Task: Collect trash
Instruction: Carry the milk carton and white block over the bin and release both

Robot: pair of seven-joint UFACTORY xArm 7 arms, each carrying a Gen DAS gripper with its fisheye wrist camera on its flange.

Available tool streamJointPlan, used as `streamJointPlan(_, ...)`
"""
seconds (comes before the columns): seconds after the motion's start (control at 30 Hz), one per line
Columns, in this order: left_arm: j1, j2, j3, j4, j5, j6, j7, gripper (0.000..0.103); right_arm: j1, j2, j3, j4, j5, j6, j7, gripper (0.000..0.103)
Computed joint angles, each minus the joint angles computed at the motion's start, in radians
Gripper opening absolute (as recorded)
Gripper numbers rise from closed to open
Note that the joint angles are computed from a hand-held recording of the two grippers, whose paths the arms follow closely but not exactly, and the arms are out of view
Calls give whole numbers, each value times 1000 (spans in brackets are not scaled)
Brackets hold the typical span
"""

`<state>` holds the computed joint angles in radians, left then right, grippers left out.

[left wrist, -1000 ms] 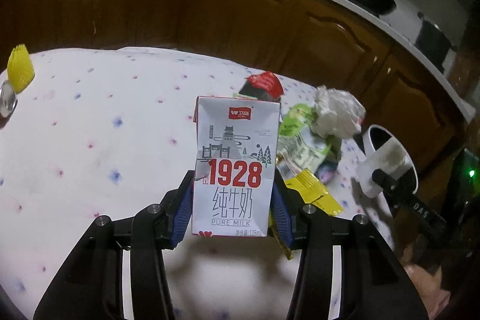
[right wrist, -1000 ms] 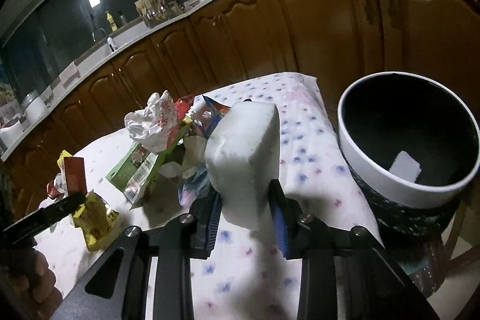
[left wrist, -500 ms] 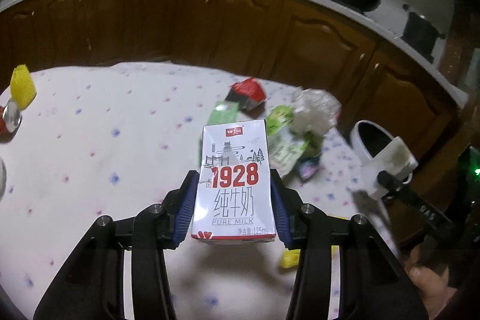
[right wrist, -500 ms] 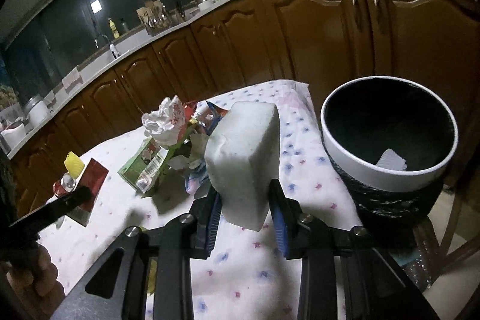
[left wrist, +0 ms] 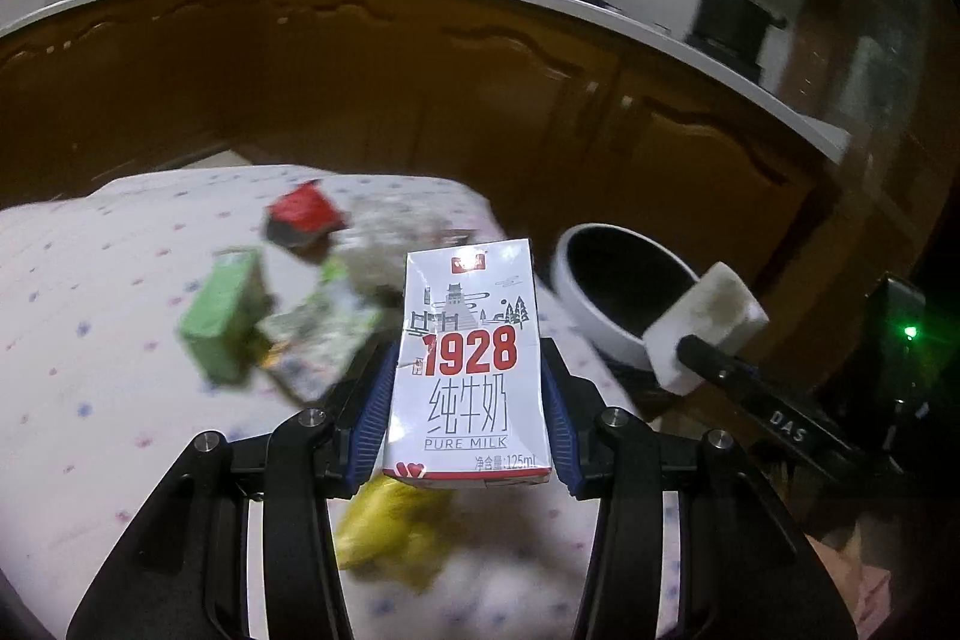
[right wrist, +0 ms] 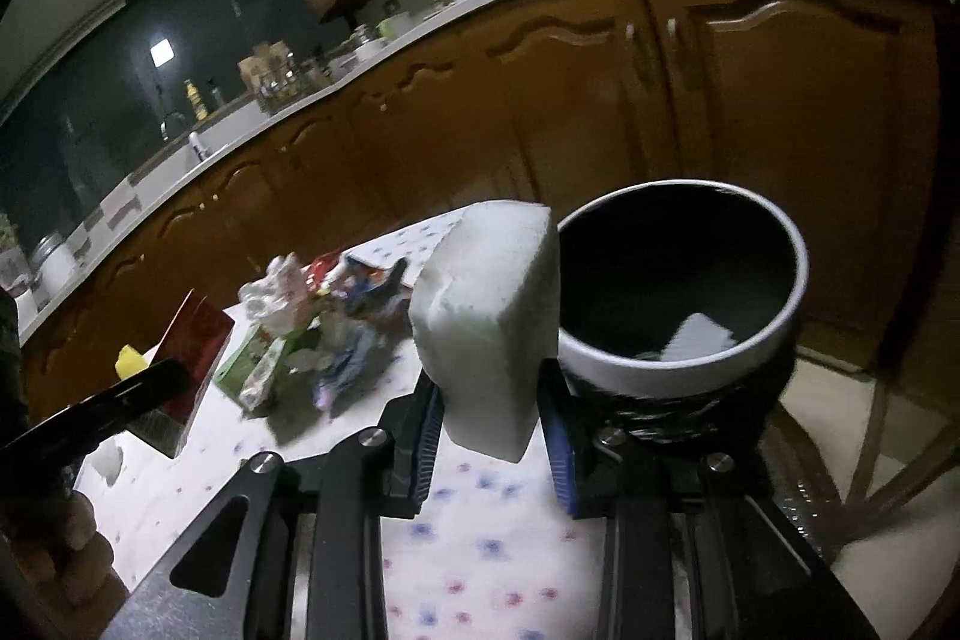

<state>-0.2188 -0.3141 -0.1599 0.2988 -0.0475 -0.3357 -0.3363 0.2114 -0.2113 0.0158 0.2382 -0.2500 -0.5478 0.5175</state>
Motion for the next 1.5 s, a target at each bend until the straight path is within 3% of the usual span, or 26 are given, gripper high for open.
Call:
streamJointPlan(0.2, 4, 113, -94, 109, -42, 1, 42, 45, -32, -19, -71, -10, -66, 3, 18, 31)
streamJointPlan(0.33, -8, 173, -121, 174, -89, 12, 93, 45, -52, -18, -127, 3, -141, 21, 44, 31)
streamJointPlan(0.4, -31, 203, -104, 203, -86, 18, 103, 45, -62, -14, -140, 12, -167, 29, 54, 31)
streamJointPlan(0.53, -42, 269, -138, 289, -204, 50, 219, 45, -82, -1, -168, 36, -225, 48, 74, 32)
streamJointPlan(0.63, -75, 321, -167, 365, -448, 69, 445, 45, -88, 11, -207, 58, -305, 64, 112, 32)
streamJointPlan(0.73, -159, 358, -108, 421, -559, 88, 550, 45, -103, 26, -218, 88, -355, 82, 137, 32)
streamJointPlan(0.8, -257, 382, -23, 463, -646, 103, 631, 45, -109, 36, -230, 110, -402, 93, 167, 32)
streamJointPlan(0.87, -398, 409, 107, 507, -726, 116, 706, 45, -116, 52, -240, 133, -452, 99, 200, 32)
streamJointPlan(0.97, -548, 449, 261, 558, -748, 147, 725, 45, -131, 83, -252, 179, -553, 115, 271, 32)
streamJointPlan(1.03, -558, 471, 281, 582, -719, 165, 700, 45, -145, 107, -253, 211, -623, 118, 325, 32)
streamJointPlan(1.1, -640, 504, 376, 616, -687, 194, 664, 45, -163, 131, -255, 245, -704, 118, 394, 32)
streamJointPlan(1.2, -697, 543, 451, 652, -633, 220, 611, 45, -196, 154, -231, 280, -761, 126, 439, 32)
streamJointPlan(1.37, -727, 602, 509, 709, -551, 272, 527, 45, -261, 202, -193, 348, -895, 129, 560, 32)
streamJointPlan(1.5, -703, 629, 497, 738, -497, 297, 483, 45, -314, 229, -151, 390, -975, 130, 633, 32)
